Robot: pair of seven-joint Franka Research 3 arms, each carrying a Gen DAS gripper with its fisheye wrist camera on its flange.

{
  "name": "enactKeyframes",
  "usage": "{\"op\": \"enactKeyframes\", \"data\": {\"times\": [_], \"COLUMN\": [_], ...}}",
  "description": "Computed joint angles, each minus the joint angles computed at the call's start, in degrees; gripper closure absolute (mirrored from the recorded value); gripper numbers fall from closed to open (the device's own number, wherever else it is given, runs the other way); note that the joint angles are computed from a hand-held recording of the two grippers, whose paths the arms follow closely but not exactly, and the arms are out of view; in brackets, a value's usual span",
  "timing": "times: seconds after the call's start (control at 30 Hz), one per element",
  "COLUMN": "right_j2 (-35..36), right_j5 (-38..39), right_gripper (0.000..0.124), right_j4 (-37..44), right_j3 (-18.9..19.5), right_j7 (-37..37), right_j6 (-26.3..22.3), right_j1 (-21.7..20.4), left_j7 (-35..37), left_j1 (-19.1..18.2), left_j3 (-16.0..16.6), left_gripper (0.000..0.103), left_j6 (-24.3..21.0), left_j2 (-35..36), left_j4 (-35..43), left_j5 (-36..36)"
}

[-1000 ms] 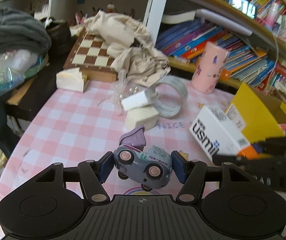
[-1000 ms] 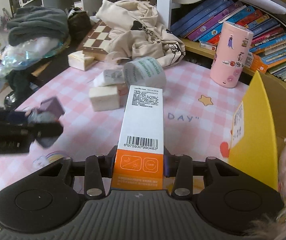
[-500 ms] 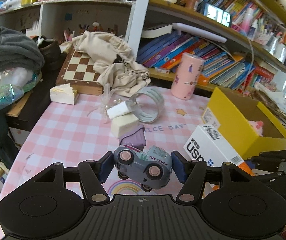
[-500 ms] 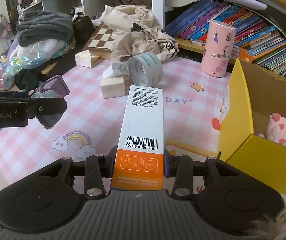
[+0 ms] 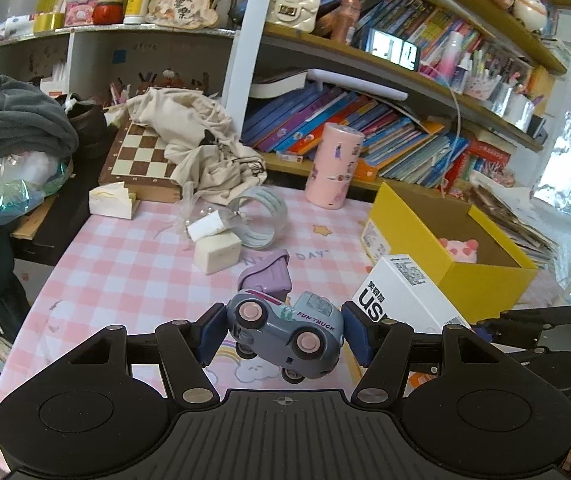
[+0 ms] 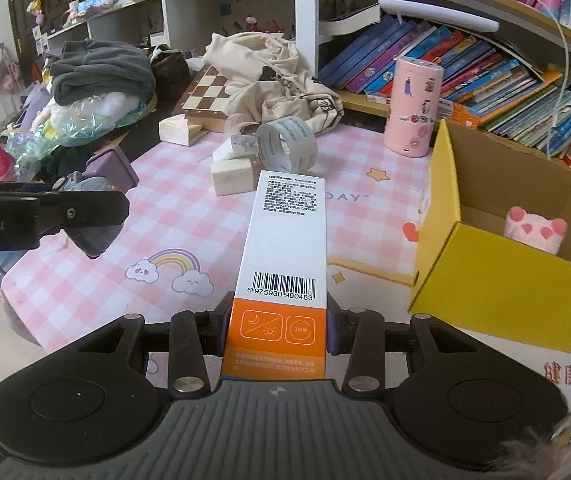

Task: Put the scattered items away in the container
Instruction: 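Lift the usmile box with the right tool while the left tool lifts the grey toy car, then carry the usmile box and toy car over the yellow box with both tools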

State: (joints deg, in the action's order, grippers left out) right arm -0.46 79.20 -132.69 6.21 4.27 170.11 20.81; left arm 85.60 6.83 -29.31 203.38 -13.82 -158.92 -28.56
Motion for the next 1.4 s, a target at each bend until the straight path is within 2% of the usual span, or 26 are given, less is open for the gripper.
{"op": "enactKeyframes", "data": {"times": [0.4, 0.73, 1.03, 1.4], "right_j2": [-5.0, -7.0, -8.2, -10.0], "right_j5": [5.7, 4.6, 4.1, 8.9], "right_gripper": [0.085, 0.085, 0.085, 0.085], "right_j4": [-5.3, -8.1, -10.0, -11.4], "right_j3": [-0.4, -0.9, -1.8, -3.3], "right_j7": [-4.2, -1.0, 0.7, -2.1], "right_j6": [1.7, 4.2, 6.1, 6.7], "right_j1": [1.6, 2.4, 2.7, 0.7], "left_j7": [-7.4, -12.4, -13.2, -10.9], "left_j1": [-3.1, -4.8, -6.1, -9.1], "left_j3": [2.2, 4.8, 5.4, 6.7], "left_gripper": [0.041, 0.041, 0.041, 0.041], "left_j6": [0.8, 1.7, 2.4, 1.7], "left_j2": [-3.9, -3.9, -2.5, 1.6], "left_j4": [-4.5, -5.5, -4.5, -0.1], "left_j5": [7.1, 14.0, 16.0, 18.1]}}
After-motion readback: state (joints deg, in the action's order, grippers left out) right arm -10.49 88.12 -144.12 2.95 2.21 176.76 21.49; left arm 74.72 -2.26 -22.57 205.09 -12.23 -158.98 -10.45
